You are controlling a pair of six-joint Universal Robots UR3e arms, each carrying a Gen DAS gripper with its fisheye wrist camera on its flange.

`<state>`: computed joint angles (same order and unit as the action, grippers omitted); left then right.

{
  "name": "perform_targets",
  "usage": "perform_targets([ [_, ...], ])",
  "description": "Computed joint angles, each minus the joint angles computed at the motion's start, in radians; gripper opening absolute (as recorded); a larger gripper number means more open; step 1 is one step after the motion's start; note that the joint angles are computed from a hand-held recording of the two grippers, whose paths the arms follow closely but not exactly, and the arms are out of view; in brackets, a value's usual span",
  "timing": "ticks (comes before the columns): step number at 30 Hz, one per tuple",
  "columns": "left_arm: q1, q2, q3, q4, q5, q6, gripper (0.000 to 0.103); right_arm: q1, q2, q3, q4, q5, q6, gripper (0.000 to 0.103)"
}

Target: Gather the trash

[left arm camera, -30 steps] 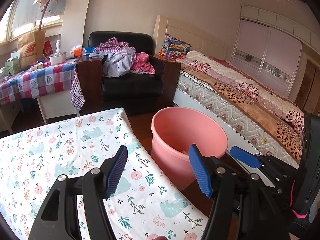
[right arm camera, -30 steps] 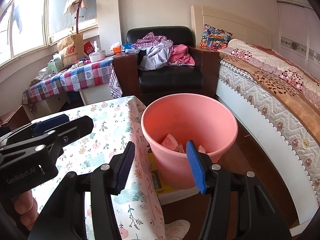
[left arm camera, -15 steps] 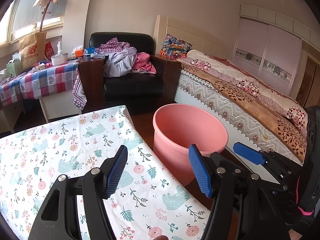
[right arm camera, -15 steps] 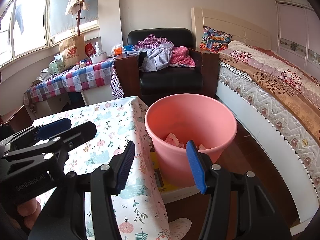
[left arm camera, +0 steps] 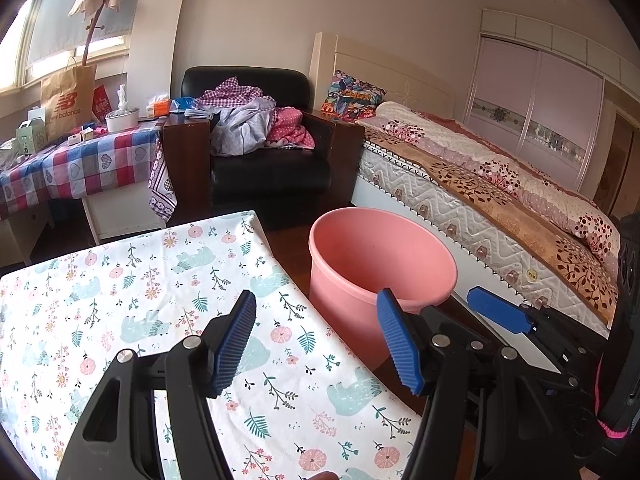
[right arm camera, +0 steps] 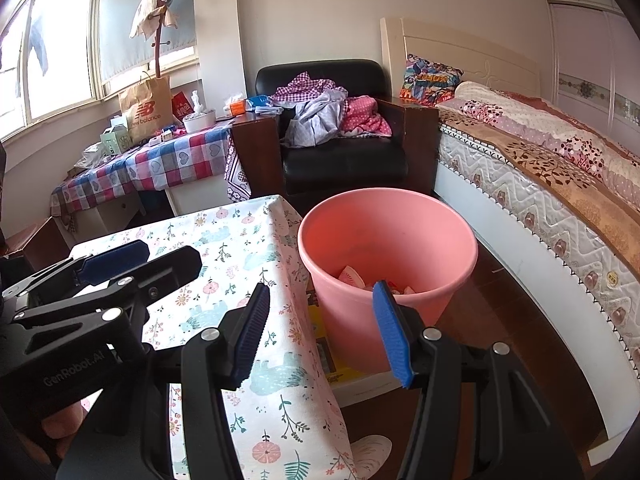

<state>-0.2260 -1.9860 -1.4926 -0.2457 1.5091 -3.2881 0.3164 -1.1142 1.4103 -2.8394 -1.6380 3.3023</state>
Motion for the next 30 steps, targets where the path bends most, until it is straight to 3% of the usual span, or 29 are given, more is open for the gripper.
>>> perform_targets([
  [30, 0.018, -0.013, -0.005, -0.005, 0.011, -0.021, 0.060, -0.008, 0.005, 0.007, -0.050, -0.014, 0.042, 0.054],
])
